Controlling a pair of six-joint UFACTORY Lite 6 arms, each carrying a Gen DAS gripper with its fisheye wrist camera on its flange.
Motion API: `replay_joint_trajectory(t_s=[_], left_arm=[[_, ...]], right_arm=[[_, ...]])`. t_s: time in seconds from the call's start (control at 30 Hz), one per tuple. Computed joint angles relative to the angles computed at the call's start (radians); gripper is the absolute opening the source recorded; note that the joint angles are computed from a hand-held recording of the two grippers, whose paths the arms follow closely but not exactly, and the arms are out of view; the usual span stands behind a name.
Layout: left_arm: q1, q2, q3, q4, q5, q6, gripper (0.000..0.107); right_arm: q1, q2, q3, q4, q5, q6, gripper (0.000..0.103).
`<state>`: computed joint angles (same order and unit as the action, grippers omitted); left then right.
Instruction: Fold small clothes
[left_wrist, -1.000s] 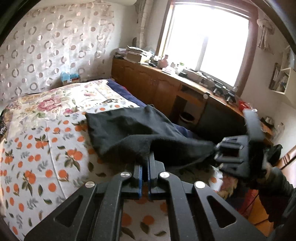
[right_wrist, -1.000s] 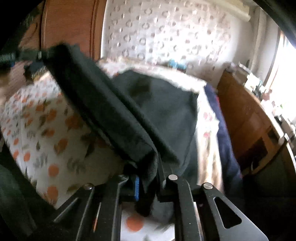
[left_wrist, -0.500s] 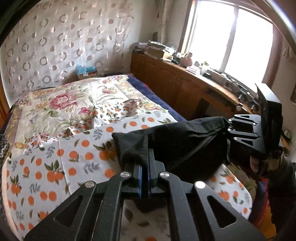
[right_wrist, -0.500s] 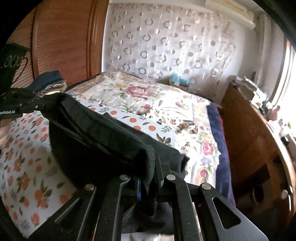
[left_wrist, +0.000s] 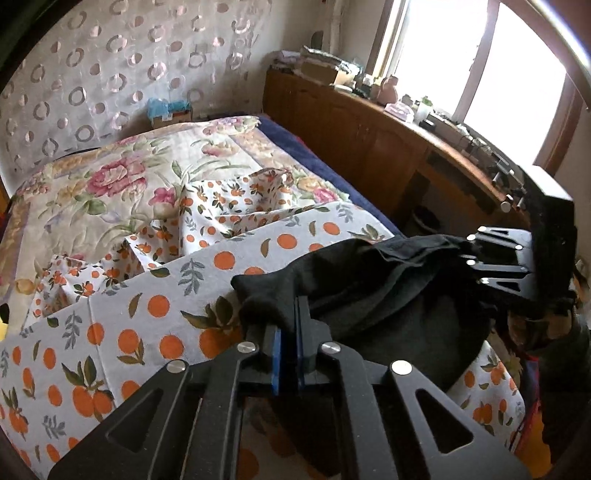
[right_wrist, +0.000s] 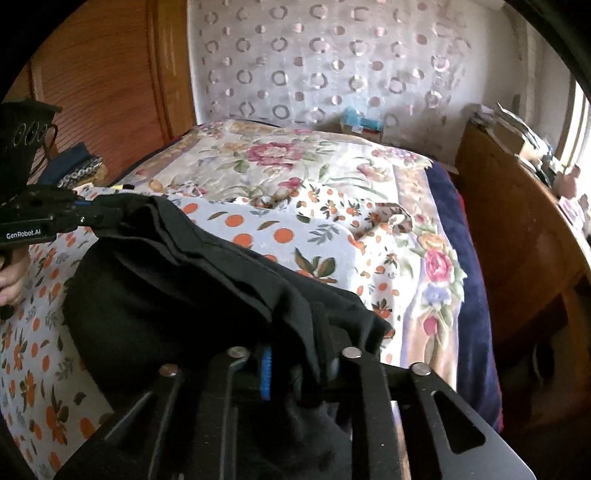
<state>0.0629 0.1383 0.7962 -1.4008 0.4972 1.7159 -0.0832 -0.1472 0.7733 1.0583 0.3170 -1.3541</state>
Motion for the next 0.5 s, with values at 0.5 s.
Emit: replay_joint_trajectory(t_s=[0.5], left_arm=[[0.066, 0.078, 0.024, -0.007, 0.003, 0.074, 0.050]], right_arm=[[0.019, 0.062, 0.142, -0.359, -0.127, 0.421, 0.038]])
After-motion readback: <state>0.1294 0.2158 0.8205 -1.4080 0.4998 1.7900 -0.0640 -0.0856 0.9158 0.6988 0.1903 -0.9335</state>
